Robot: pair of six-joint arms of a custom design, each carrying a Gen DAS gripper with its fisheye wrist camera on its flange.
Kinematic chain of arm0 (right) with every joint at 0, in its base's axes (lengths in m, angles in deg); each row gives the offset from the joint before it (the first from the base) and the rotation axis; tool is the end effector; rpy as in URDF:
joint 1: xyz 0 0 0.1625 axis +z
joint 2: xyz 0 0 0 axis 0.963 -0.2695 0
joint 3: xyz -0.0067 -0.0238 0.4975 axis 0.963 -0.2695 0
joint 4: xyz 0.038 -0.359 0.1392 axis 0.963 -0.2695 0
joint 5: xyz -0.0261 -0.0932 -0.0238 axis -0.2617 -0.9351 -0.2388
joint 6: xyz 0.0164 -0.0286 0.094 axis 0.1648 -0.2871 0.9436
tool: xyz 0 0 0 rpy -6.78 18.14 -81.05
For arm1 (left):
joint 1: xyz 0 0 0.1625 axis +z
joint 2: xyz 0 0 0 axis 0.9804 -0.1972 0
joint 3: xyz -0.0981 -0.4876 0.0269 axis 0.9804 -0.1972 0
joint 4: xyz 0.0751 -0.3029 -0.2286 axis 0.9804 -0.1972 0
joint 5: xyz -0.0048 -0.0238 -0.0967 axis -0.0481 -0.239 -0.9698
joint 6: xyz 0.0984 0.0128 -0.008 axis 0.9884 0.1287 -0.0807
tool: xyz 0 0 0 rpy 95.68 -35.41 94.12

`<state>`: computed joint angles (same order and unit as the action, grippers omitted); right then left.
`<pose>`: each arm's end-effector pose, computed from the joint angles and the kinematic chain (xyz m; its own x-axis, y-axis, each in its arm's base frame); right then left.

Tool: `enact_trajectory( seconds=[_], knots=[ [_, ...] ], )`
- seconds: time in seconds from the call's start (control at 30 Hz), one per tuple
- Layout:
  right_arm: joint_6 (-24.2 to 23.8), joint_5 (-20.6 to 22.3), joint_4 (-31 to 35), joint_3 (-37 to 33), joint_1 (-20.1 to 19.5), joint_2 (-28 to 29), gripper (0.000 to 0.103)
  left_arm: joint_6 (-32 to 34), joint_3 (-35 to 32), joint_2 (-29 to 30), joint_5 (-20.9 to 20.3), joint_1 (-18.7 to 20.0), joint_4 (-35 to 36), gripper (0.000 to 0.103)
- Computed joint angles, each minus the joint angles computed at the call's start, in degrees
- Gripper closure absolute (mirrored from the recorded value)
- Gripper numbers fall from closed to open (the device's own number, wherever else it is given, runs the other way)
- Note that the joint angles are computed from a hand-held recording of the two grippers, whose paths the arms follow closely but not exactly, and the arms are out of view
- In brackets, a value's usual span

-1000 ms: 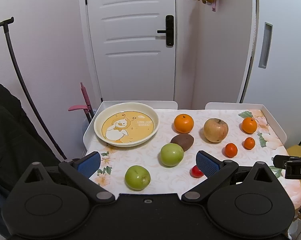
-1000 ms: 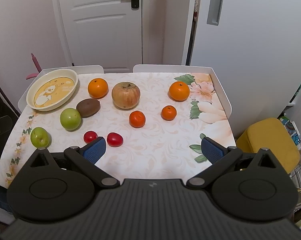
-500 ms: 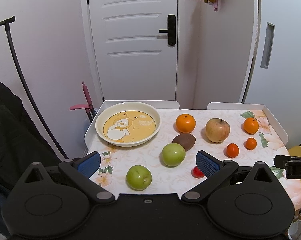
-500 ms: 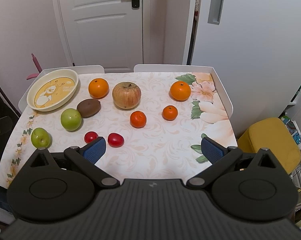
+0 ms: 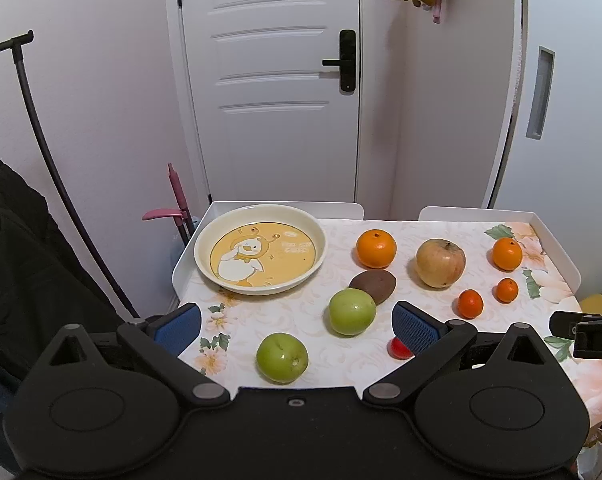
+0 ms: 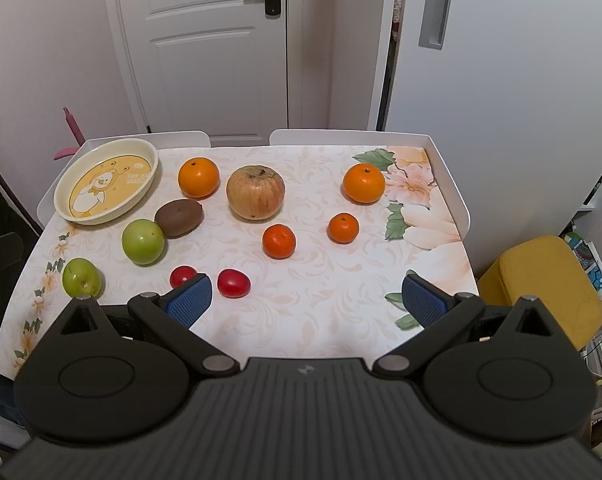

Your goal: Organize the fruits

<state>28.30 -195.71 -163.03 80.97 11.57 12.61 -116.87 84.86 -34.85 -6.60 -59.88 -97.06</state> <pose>0.0574 -0.3837 0.3324 -0.6897 0.0240 0.7237 -0.4824 0.7301 -0.4840 -0.3690 -0.3606 0.0195 -0.6677 -0.0535 -0.7425 0.5615 0.6187 -0.5495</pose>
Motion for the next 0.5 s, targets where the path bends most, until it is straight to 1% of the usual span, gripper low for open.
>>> enact_trajectory(
  seconds=[0.23,0.4,0.43,0.5],
  knots=[
    [1.0,-0.7,0.2,-0.2,0.5,0.5,0.0,0.0,0.1,-0.4,-0.3,0.1,0.6,0.0],
    [1.8,-0.9,0.0,-0.8,0.5,2.5,0.0,1.6,0.0,-0.6,-0.5,1.6,0.5,0.0],
    [2.0,-0.8,-0.3,-0.8,0.3,3.2,0.0,2.2,0.3,-0.5,-0.6,1.9,-0.3,0.0],
    [2.5,-0.5,0.4,-1.0,-0.4,4.0,0.0,4.5,1.3,-0.2,-0.6,2.6,-4.2,0.0]
  ],
)
